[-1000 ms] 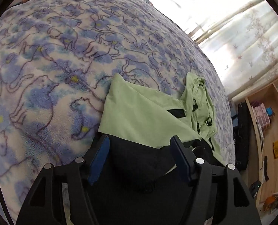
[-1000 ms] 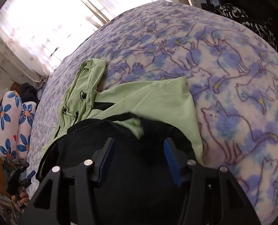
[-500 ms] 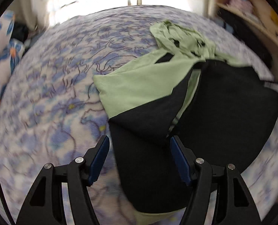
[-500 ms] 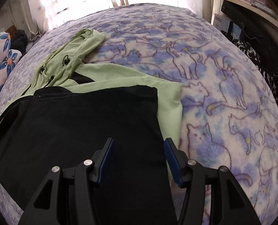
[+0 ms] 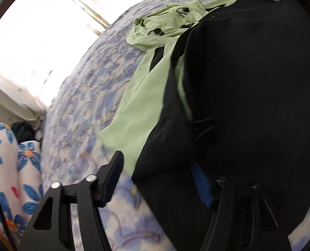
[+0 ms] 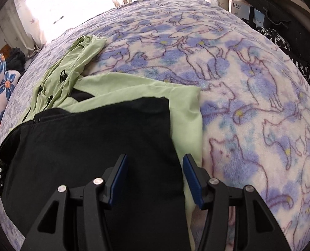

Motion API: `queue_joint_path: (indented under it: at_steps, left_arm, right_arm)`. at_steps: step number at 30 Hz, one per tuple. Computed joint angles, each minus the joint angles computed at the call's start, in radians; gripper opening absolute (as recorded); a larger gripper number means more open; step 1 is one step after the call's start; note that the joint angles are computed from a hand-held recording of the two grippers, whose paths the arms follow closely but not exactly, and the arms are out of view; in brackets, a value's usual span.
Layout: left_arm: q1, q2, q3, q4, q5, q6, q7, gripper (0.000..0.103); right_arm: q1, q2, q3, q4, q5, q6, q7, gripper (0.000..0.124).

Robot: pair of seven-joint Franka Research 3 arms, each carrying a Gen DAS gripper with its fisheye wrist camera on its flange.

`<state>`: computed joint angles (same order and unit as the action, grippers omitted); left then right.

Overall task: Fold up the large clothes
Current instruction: 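Lift the black hem and fold it toward the green hood with both tools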

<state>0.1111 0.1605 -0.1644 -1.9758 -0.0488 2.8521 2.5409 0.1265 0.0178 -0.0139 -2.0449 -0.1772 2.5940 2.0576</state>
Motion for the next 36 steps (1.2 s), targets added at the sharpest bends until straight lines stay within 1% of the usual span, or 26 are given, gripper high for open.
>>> queue_joint_path:
  at_steps: [1,3,5,6,9,10,11,12,13,14,15,17,18,19,22,24,28,29,32,34,36]
  left_arm:
    - [0.011,0.013,-0.013,0.035,-0.043,-0.055,0.016,0.045]
    - [0.016,0.059,-0.020,0.129,-0.106,-0.171,-0.009,0.042]
    - [0.022,0.099,-0.020,0.199,-0.146,-0.237,-0.043,0.037]
    - [0.029,0.130,-0.022,0.255,-0.176,-0.297,-0.072,0.033]
    - [0.054,0.186,-0.031,0.348,-0.252,-0.392,-0.135,0.028]
    - [0.063,0.205,-0.033,0.380,-0.279,-0.424,-0.167,0.025]
    - [0.076,0.217,-0.039,0.399,-0.314,-0.445,-0.189,0.024]
    - [0.085,0.228,-0.044,0.418,-0.344,-0.462,-0.211,0.022]
    - [0.092,0.235,-0.045,0.429,-0.363,-0.473,-0.234,0.019]
    - [0.102,0.242,-0.049,0.442,-0.392,-0.489,-0.257,0.018]
    - [0.108,0.244,-0.051,0.446,-0.412,-0.491,-0.277,0.015]
    - [0.109,0.247,-0.047,0.451,-0.427,-0.493,-0.330,0.013]
    - [0.105,0.243,-0.044,0.444,-0.429,-0.482,-0.358,0.012]
    - [0.098,0.243,-0.040,0.444,-0.416,-0.473,-0.380,0.010]
    - [0.070,0.240,-0.025,0.451,-0.356,-0.452,-0.462,0.008]
    - [0.057,0.239,-0.019,0.464,-0.318,-0.444,-0.509,0.008]
    - [0.048,0.274,-0.025,0.556,-0.283,-0.458,-0.587,0.008]
    - [0.042,0.290,-0.023,0.586,-0.267,-0.463,-0.610,0.008]
    - [0.030,0.361,-0.019,0.698,-0.221,-0.509,-0.687,0.008]
    - [0.025,0.428,-0.017,0.788,-0.197,-0.561,-0.750,0.008]
    - [0.025,0.485,-0.023,0.854,-0.187,-0.588,-0.797,0.008]
  right_arm:
    - [-0.001,0.008,-0.001,0.009,0.010,0.000,-0.006,0.054]
    - [-0.004,0.030,-0.005,0.031,0.042,0.006,-0.022,0.054]
    - [-0.007,0.050,-0.009,0.053,0.072,0.013,-0.044,0.054]
    - [-0.007,0.061,-0.012,0.064,0.086,0.017,-0.052,0.054]
    - [-0.008,0.088,-0.015,0.088,0.136,0.033,-0.088,0.054]
    - [-0.008,0.096,-0.014,0.093,0.157,0.041,-0.104,0.051]
    - [-0.002,0.098,-0.019,0.094,0.143,0.050,-0.097,0.043]
    - [0.009,0.100,-0.026,0.096,0.102,0.048,-0.072,0.039]
    - [0.021,0.101,-0.035,0.099,0.046,0.041,-0.040,0.025]
    - [0.034,0.098,-0.044,0.098,-0.023,0.035,0.004,0.019]
    - [0.038,0.092,-0.048,0.091,-0.057,0.038,0.026,0.017]
    - [0.035,0.071,-0.046,0.063,-0.076,0.068,0.047,0.012]
    - [0.033,0.063,-0.044,0.053,-0.085,0.078,0.055,0.011]
    - [0.031,0.053,-0.041,0.042,-0.091,0.091,0.060,0.010]
    - [0.030,0.028,-0.034,0.024,-0.168,0.116,0.123,0.009]
    - [0.029,0.010,-0.031,0.020,-0.265,0.137,0.204,0.009]
    - [0.011,-0.006,-0.018,0.046,-0.386,0.180,0.324,0.009]
    - [0.008,-0.001,-0.016,0.058,-0.395,0.180,0.335,0.009]
    - [0.007,0.045,-0.018,0.125,-0.404,0.169,0.345,0.009]
    - [0.017,0.096,-0.031,0.180,-0.409,0.146,0.352,0.009]
    - [0.032,0.144,-0.049,0.222,-0.404,0.121,0.355,0.009]
